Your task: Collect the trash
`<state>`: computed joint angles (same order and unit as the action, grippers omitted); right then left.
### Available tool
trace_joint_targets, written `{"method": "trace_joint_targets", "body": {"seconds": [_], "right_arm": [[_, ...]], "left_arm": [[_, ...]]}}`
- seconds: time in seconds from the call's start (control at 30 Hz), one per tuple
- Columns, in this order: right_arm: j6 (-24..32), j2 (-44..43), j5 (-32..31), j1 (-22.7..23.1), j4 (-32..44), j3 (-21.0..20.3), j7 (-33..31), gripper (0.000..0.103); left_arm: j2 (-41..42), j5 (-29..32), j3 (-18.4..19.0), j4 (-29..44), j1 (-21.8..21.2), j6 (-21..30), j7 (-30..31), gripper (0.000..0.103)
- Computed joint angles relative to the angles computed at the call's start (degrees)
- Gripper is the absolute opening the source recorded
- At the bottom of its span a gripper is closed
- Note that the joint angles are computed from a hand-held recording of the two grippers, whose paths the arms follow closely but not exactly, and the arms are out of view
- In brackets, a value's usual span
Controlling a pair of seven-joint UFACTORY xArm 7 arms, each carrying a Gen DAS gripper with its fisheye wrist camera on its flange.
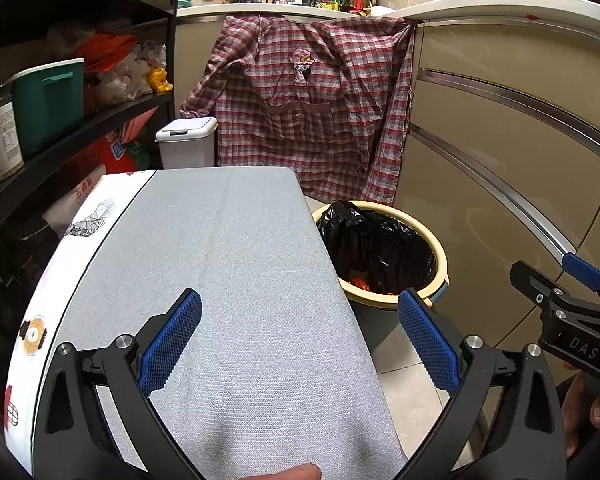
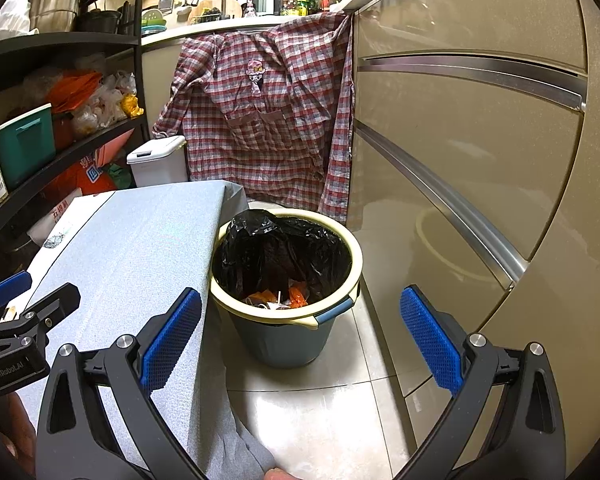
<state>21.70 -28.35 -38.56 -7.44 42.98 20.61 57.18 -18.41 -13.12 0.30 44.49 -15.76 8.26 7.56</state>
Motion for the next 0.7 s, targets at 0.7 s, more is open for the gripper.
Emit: {"method": "trace_joint_targets", "body": {"seconds": [0.7], "right_arm": [[0.1,0.0,-0.4,0.2,0.0,-0.1,0.5,0.098]], "left_arm": [[0.0,-1.4,1.0,0.0,-1.1,-0.2,1.7,0.095]]}}
